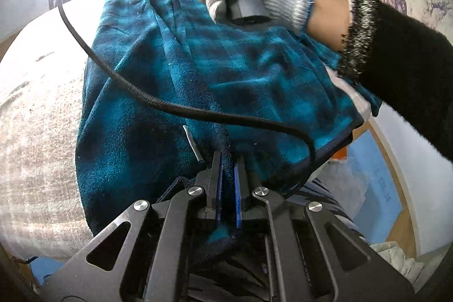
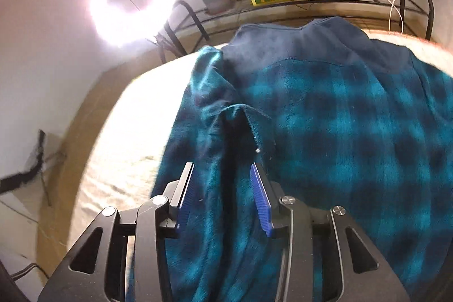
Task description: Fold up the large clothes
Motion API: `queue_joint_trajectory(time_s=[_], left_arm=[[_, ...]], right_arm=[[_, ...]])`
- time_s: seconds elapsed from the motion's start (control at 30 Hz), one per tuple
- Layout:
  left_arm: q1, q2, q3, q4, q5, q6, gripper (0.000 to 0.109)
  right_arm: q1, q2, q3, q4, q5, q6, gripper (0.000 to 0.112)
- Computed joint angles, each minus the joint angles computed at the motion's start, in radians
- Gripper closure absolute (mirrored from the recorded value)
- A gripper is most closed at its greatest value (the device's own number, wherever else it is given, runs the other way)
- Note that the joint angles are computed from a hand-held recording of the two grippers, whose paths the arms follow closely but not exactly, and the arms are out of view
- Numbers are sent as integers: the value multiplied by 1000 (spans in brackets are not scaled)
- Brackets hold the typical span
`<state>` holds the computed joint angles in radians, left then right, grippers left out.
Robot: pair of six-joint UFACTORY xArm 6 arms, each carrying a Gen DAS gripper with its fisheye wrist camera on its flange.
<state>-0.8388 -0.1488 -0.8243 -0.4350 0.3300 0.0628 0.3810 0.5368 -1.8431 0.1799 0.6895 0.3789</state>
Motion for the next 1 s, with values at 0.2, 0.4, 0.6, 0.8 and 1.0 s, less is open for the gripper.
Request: queue_joint_trajectory(time_s=[0.2, 0.4, 0.6, 0.8, 1.0], left_arm=[[-9, -50, 17, -80, 29, 84, 102], [-15, -263, 150, -74, 60, 75, 101], [52, -481, 298, 64, 72, -123, 94], [130, -502, 354, 171, 54, -179, 91], [127, -414, 361, 16, -21, -30, 79]], right_arm=[[-13, 4, -22, -156, 151, 105, 74], [-59, -204, 222, 17, -19, 45, 74], [-67, -444, 432, 251, -125, -144, 74], [-37, -697, 598, 392, -171, -248, 74], [52, -894, 755, 347, -149, -221, 63]])
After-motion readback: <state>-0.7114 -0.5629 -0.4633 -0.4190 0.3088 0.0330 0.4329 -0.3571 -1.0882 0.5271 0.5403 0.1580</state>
